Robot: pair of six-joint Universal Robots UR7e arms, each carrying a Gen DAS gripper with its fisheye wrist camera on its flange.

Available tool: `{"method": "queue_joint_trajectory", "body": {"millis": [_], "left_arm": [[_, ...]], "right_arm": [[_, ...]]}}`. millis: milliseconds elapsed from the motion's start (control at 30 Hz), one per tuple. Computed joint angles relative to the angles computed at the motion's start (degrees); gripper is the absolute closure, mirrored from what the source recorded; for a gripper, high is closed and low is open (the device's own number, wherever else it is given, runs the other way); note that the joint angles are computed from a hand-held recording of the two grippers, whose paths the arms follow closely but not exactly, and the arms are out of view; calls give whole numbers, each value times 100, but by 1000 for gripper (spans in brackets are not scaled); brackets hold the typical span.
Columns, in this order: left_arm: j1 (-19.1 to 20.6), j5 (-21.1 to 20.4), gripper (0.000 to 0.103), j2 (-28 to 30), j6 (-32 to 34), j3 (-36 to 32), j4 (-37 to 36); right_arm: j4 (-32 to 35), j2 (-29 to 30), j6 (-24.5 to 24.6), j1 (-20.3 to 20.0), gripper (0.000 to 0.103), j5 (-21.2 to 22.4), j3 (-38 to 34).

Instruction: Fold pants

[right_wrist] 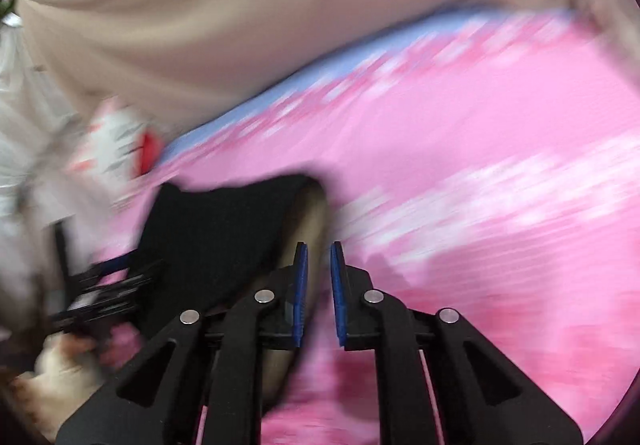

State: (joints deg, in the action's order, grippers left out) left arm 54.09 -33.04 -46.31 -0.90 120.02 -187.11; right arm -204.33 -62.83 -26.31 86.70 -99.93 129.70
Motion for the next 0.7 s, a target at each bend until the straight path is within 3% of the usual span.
{"method": "queue_joint_trajectory", "body": {"millis": [67, 133, 200, 267, 333, 367, 433, 467, 567, 700], "left_arm": [[-81, 184, 5, 23, 232, 47, -395], [-82, 403, 5, 131, 459, -32, -585], [9, 621, 5, 244, 345, -205, -213], [121, 594, 5, 362, 410, -294, -284], [195, 452, 5, 385, 554, -285, -515], [222, 353, 5, 331, 565, -239, -550], [261, 7, 5, 24, 379, -64, -350], [236, 2, 5, -103, 398, 79, -526], [183, 90, 5, -363, 578, 380, -1042], [224, 333, 5, -535, 768, 483, -1378]], "right_arm": [[-162, 20, -70, 263, 91, 202, 105], [573, 162, -35, 625, 91, 356, -82], [972, 559, -24, 845, 91, 283, -356], [1090, 1230, -114, 1119, 93, -529, -824], [543, 1722, -375, 1019, 97, -1160, -1137], [534, 1665, -146, 840, 103, -1115, -1221], [798, 1272, 717, 536, 103, -628, -1007], [590, 1113, 871, 520, 103, -665, -880], [-440, 1356, 267, 989, 98, -1647, -820], [294, 1545, 311, 1324, 97, -1157, -984]]}}
